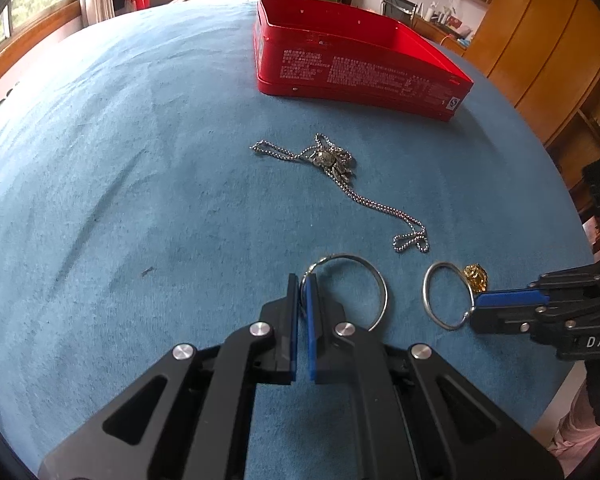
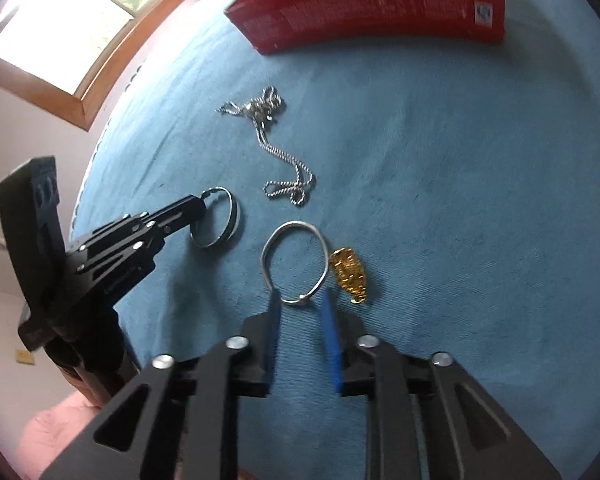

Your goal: Organize jewelry

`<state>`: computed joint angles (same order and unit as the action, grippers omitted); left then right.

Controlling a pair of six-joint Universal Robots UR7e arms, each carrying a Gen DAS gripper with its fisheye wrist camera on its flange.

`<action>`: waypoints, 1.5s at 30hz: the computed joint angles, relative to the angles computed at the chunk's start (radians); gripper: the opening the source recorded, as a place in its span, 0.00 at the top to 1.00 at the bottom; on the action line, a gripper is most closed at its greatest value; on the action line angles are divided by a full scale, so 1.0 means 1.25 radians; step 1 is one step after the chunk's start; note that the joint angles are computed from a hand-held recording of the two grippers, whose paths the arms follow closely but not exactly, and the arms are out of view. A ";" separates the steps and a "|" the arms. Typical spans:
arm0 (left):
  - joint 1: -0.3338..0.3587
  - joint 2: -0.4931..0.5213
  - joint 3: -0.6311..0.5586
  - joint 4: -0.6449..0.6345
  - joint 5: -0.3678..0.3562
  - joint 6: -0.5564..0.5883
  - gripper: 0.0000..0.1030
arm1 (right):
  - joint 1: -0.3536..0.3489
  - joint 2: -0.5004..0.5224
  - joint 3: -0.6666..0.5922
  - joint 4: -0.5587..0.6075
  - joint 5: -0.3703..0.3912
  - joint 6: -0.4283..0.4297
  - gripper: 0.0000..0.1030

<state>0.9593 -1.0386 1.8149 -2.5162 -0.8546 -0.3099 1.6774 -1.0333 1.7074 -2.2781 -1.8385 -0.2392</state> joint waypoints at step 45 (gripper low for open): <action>0.007 0.040 -0.063 0.027 0.081 0.095 0.65 | 0.004 0.015 0.002 -0.072 -0.026 -0.082 0.95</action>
<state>0.9680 -0.9882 1.7355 -2.4821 -0.7530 -0.1907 1.6824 -1.0145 1.7096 -2.3676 -1.8713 -0.3420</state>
